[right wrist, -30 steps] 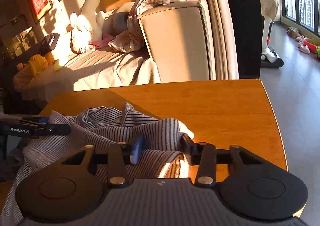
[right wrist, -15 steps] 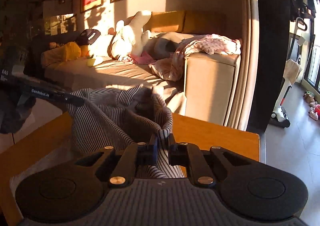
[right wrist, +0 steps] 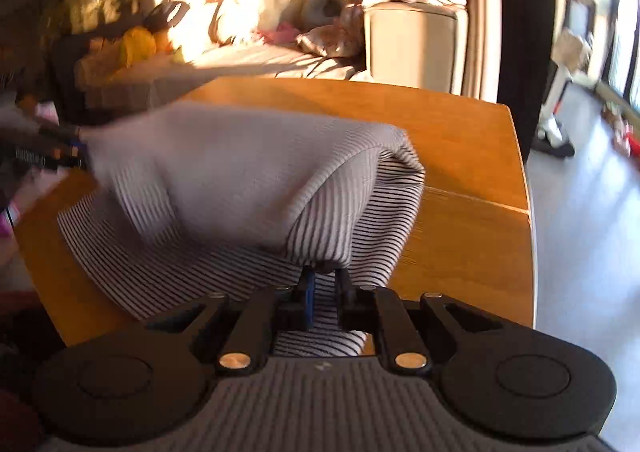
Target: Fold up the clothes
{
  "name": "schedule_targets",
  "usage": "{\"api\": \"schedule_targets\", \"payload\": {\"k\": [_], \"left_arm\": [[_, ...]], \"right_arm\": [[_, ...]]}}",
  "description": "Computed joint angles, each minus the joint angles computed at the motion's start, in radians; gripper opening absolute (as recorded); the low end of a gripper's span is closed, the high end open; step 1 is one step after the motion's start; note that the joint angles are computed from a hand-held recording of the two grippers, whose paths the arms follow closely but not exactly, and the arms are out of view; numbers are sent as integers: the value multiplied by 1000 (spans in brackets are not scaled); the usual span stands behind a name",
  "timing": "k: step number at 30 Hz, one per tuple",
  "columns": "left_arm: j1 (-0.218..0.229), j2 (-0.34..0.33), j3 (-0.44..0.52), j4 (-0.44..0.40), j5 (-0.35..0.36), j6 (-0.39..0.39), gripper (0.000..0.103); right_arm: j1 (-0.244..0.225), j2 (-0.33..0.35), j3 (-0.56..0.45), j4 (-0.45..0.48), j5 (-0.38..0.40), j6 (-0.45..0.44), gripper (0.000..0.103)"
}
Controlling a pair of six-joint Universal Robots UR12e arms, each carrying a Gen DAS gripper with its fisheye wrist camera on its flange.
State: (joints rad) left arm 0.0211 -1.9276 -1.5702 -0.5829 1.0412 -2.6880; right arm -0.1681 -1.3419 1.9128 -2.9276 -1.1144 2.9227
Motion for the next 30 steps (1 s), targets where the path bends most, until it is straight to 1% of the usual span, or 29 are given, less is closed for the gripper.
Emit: {"api": "schedule_targets", "payload": {"k": [1,2,3,4,6,7,8,9,10,13,14,16,17,18,19,20,21,22,23,24,26,28,30], "left_arm": [[4,5,-1,-4,-12,0,39],[8,9,-1,-8,-25,-3,47],[10,12,-1,-5,-33,-13,51],[11,15,-2,1,-39,-27,57],[13,13,5,4,-53,-66,61],[14,11,9,5,-60,-87,68],[14,8,14,7,-65,-113,75],[14,5,20,10,-69,-141,76],[15,1,25,13,-73,-169,77],[5,-16,46,17,-36,-241,85],[0,-24,54,14,-22,-265,86],[-9,-45,79,-20,-9,-303,87],[-13,-58,94,-42,-6,-322,88],[-17,-72,109,-65,-4,-341,88],[-20,-84,121,-83,-13,-350,88],[-21,-95,132,-98,-27,-354,85],[-24,-106,142,-103,-36,-349,81],[-26,-116,152,-102,-44,-338,70],[-30,-128,165,-96,-44,-330,59],[-35,-140,182,-89,-36,-328,56],[-41,-159,217,-74,-23,-341,42],[-41,-165,235,-62,-24,-357,35],[-39,-160,237,-48,-33,-362,35]], "right_arm": [[-14,-5,5,-16,29,53,35],[-28,-8,12,-47,60,116,43],[-42,-9,17,-78,89,179,55],[-53,-7,19,-110,116,241,57],[-70,10,12,-178,172,383,59],[-76,22,7,-213,196,453,62],[-77,35,1,-235,212,500,64],[-74,47,-8,-244,215,523,66],[-68,58,-18,-246,210,533,68],[-26,90,-56,-202,145,449,70],[-13,101,-69,-188,123,419,72],[15,124,-101,-136,74,377,79],[27,134,-119,-95,50,375,79],[34,143,-130,-80,38,375,80],[42,149,-135,-91,30,353,71],[51,148,-145,-64,28,300,61],[59,148,-153,-46,19,260,46],[66,150,-163,-34,10,230,41],[72,153,-174,-21,4,205,39],[75,160,-191,-8,4,193,37],[77,179,-227,-11,2,204,33],[70,190,-254,-23,26,240,30],[56,182,-253,-42,69,254,30]]}}
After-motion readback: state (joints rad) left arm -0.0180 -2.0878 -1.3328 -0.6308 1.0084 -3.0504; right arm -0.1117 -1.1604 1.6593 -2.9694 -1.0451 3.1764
